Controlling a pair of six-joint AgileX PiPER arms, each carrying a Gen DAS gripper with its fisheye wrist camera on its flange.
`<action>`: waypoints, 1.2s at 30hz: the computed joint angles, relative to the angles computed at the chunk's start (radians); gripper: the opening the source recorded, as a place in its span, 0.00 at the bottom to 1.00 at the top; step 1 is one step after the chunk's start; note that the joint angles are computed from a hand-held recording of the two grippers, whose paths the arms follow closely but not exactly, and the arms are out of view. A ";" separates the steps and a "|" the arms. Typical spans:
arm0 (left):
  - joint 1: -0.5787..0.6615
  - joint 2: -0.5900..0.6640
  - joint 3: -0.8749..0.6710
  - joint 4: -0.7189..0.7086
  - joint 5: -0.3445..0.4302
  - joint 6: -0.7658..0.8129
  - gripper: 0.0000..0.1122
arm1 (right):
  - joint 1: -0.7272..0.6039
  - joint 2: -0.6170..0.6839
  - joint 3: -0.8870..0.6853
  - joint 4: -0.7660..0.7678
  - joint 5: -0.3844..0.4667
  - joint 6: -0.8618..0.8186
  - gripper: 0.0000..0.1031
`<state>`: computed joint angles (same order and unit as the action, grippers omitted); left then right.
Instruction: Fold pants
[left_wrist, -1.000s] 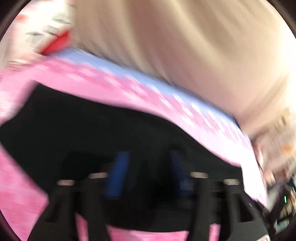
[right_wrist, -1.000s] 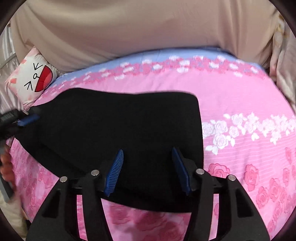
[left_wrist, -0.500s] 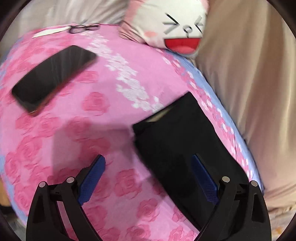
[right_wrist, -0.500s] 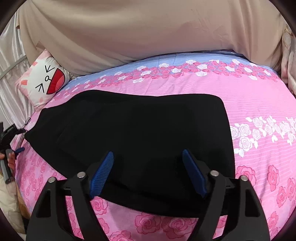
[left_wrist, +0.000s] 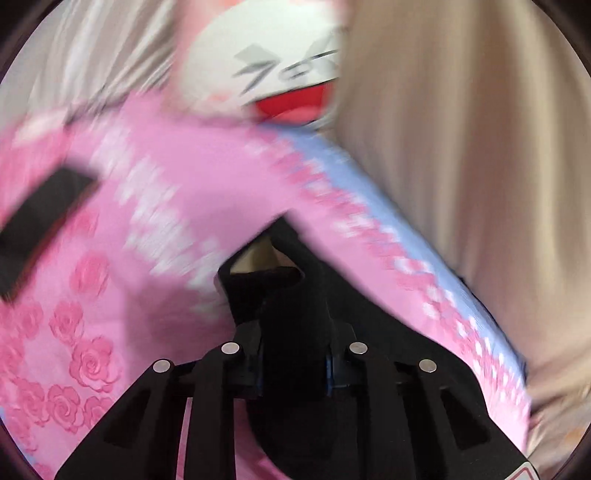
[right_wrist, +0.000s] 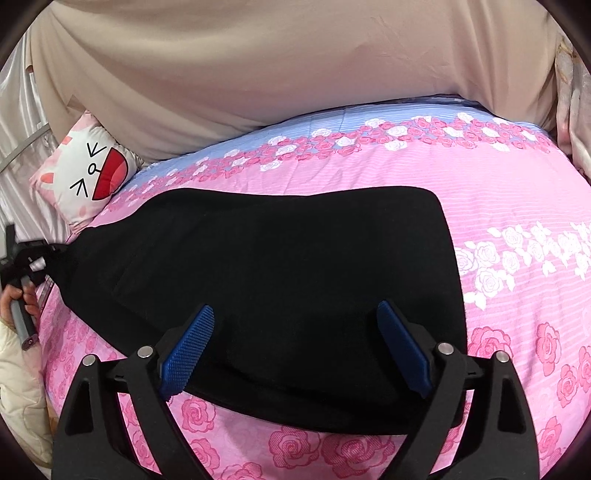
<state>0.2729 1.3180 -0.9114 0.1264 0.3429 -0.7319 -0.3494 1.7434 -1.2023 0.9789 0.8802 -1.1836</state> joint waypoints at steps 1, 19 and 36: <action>-0.080 -0.023 -0.035 0.100 0.033 -0.069 0.16 | -0.005 0.003 -0.003 0.005 0.008 -0.002 0.86; -1.040 0.815 -1.065 0.400 0.466 -0.161 0.16 | -0.215 0.018 -0.038 0.125 -0.005 0.060 0.86; -1.024 0.395 -0.502 0.686 0.105 -0.569 0.77 | -0.377 0.168 -0.227 0.108 0.253 0.126 0.86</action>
